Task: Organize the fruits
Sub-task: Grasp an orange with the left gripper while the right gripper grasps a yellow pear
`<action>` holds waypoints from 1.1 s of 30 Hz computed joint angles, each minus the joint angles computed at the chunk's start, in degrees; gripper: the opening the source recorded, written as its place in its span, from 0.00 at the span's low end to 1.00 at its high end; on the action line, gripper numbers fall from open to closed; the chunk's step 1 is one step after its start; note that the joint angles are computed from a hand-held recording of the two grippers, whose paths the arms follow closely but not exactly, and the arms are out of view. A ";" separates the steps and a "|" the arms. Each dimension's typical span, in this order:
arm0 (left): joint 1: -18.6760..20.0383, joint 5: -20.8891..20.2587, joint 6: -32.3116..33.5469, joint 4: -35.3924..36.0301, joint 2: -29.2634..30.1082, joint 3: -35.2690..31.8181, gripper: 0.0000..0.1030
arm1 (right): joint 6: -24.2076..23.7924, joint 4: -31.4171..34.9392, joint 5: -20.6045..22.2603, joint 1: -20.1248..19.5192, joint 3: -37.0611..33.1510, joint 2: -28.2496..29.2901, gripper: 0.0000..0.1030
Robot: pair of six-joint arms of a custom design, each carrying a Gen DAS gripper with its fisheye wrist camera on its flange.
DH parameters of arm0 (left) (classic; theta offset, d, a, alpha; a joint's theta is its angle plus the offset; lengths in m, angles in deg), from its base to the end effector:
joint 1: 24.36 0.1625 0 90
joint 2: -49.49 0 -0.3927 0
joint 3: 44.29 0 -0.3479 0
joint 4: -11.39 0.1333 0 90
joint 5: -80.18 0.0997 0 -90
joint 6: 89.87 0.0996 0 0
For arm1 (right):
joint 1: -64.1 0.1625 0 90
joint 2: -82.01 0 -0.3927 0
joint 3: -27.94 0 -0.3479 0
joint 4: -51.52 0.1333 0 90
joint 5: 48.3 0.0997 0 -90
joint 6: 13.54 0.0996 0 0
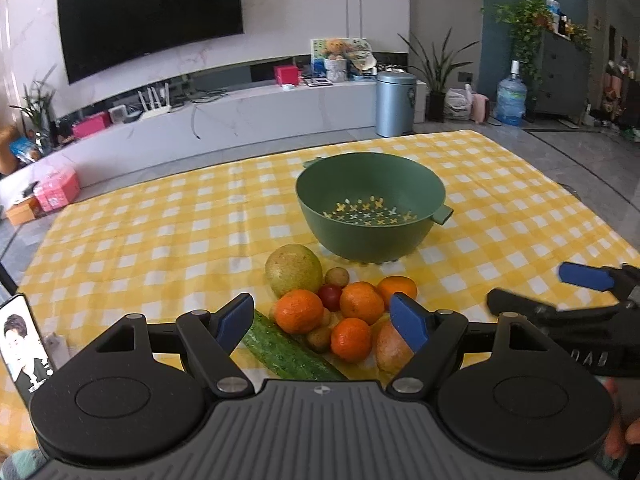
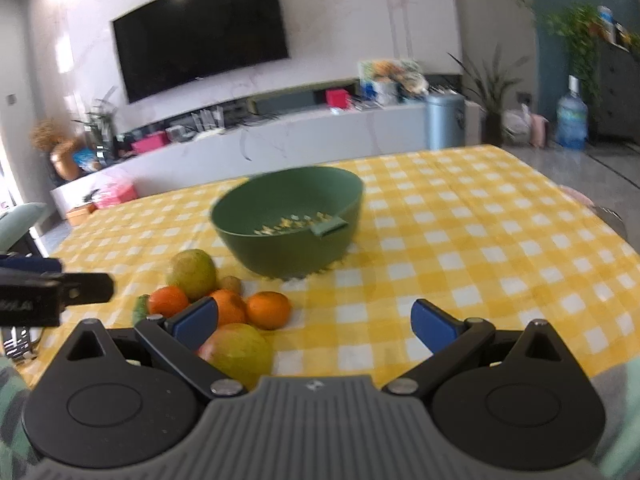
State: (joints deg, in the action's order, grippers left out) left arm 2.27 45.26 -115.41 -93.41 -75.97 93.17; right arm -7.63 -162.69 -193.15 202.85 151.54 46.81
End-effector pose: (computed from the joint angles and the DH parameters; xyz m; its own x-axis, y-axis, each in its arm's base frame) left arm -0.0957 -0.2885 0.3580 -0.6488 0.2525 -0.7179 0.6795 0.6168 -0.3972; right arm 0.3688 -0.2544 0.0529 -0.7981 -0.0617 0.5993 -0.5304 0.5440 -0.6503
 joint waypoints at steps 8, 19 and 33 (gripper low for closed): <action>10.69 -10.19 10.80 -7.58 6.80 -3.68 0.69 | -1.84 6.13 7.06 -2.09 -1.61 -0.17 0.74; 23.09 -14.39 25.22 -18.99 18.09 -7.45 0.65 | 4.54 18.56 17.94 -7.13 -4.75 -0.60 0.61; 30.28 -17.56 36.12 -29.11 24.65 -8.54 0.64 | 8.47 23.10 17.08 -9.58 -7.67 1.23 0.65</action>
